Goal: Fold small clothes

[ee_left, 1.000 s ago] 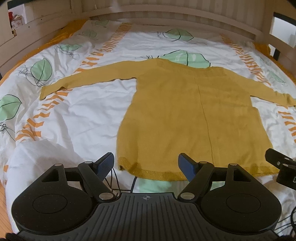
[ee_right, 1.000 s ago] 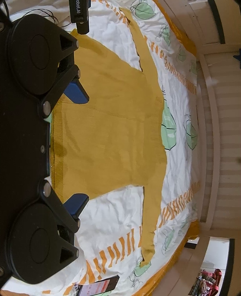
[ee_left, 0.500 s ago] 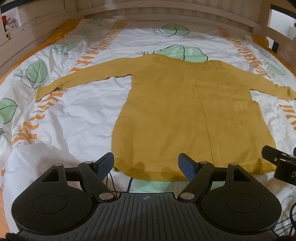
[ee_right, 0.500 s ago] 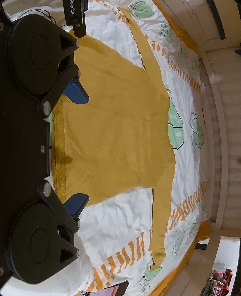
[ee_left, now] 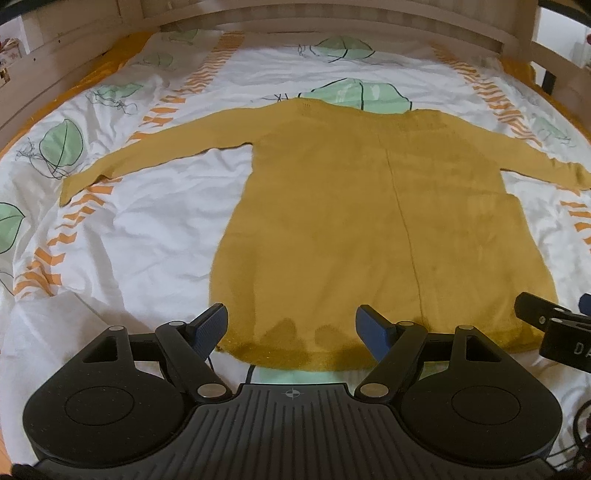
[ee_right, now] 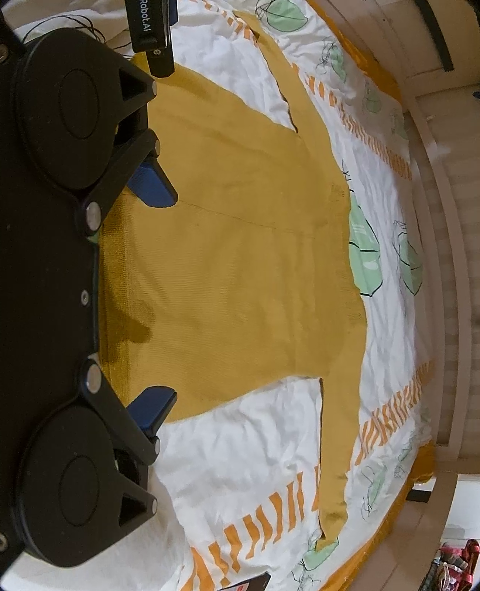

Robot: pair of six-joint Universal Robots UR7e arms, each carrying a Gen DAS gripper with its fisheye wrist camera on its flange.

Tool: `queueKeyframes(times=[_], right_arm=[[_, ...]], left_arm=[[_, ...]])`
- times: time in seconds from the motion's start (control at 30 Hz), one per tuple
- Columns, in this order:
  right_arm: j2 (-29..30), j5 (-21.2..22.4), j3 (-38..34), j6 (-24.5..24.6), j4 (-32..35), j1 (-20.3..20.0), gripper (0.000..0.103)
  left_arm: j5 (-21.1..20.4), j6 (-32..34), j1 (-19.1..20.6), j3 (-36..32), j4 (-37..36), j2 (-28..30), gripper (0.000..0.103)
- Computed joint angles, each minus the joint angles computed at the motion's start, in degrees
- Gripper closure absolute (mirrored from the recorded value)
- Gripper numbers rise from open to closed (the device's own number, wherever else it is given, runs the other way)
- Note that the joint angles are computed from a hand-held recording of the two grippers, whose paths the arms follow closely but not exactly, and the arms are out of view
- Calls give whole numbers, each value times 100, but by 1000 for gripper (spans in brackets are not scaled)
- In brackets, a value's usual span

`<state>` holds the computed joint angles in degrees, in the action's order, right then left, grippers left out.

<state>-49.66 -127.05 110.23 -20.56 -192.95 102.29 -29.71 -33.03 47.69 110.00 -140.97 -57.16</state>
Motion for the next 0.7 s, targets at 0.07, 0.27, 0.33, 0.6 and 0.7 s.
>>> queueKeyframes(times=[0.07,0.27,0.33,0.6,0.7], right_arm=[[-30,61,-36,131,234,-22,1],[-122,193,-209,652,1127,-98,1],[-140,149,-377,882,1692,-118,1],[-54,350,-880,905,2036,-257,1],[-78,909,-1078,979,2004,-451,1]], left_arm=[[-43,-71,22,-47,93,-2,28],[-115,-72,113,-146,95,12,28],[-144,-28,168,-233,85,51,28],[-99,559,436,-777,-285,373,28],[-38,1001,564,-1096,-578,613,28]])
